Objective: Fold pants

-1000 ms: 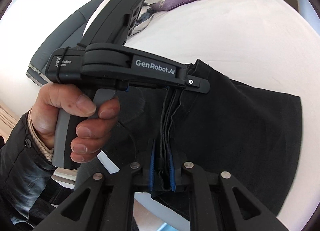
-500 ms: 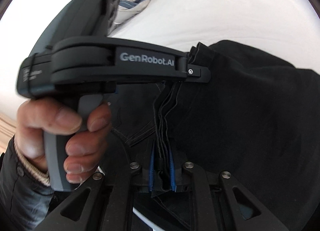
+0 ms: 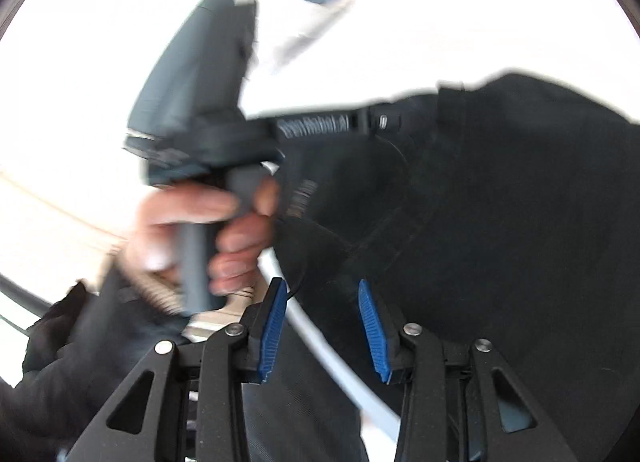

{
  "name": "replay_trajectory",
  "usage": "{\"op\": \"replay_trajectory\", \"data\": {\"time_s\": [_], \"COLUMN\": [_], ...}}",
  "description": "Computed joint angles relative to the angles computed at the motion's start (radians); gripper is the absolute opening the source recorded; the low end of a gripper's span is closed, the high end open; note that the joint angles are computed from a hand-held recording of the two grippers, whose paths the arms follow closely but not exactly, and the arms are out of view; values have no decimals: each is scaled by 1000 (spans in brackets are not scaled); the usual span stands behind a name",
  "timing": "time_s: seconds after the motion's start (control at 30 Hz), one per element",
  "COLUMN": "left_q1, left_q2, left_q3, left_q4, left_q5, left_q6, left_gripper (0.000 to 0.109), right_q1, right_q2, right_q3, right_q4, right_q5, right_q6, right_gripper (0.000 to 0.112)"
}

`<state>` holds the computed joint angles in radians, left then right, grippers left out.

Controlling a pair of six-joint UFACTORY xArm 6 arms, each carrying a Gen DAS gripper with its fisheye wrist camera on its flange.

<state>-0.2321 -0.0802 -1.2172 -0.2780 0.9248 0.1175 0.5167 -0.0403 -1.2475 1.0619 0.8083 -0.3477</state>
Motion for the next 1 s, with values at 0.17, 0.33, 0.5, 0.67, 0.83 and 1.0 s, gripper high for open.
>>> {"op": "replay_trajectory", "data": {"time_s": [0.17, 0.33, 0.5, 0.67, 0.83, 1.0], "left_q1": [-30, -200, -233, -249, -266, -309], "left_q2": [-69, -44, -105, -142, -169, -187], "left_q3": [43, 80, 219, 278, 319, 331], "left_q4": [-75, 41, 37, 48, 69, 171], "left_q5": [-49, -46, -136, -183, -219, -207], "left_q6": [25, -104, -186, -253, -319, -420], "left_gripper": [26, 26, 26, 26, 26, 26], "right_q1": [-218, -381, -424, -417, -381, -470], "right_q2": [-61, -48, -140, -226, -333, -275], "right_q3": [90, 175, 319, 425, 479, 438], "right_q4": [234, 312, 305, 339, 208, 326], "right_q5": [135, 213, 243, 289, 400, 382], "right_q6": [-139, -128, -187, -247, -264, -261], "right_gripper": [42, 42, 40, 49, 57, 58]}}
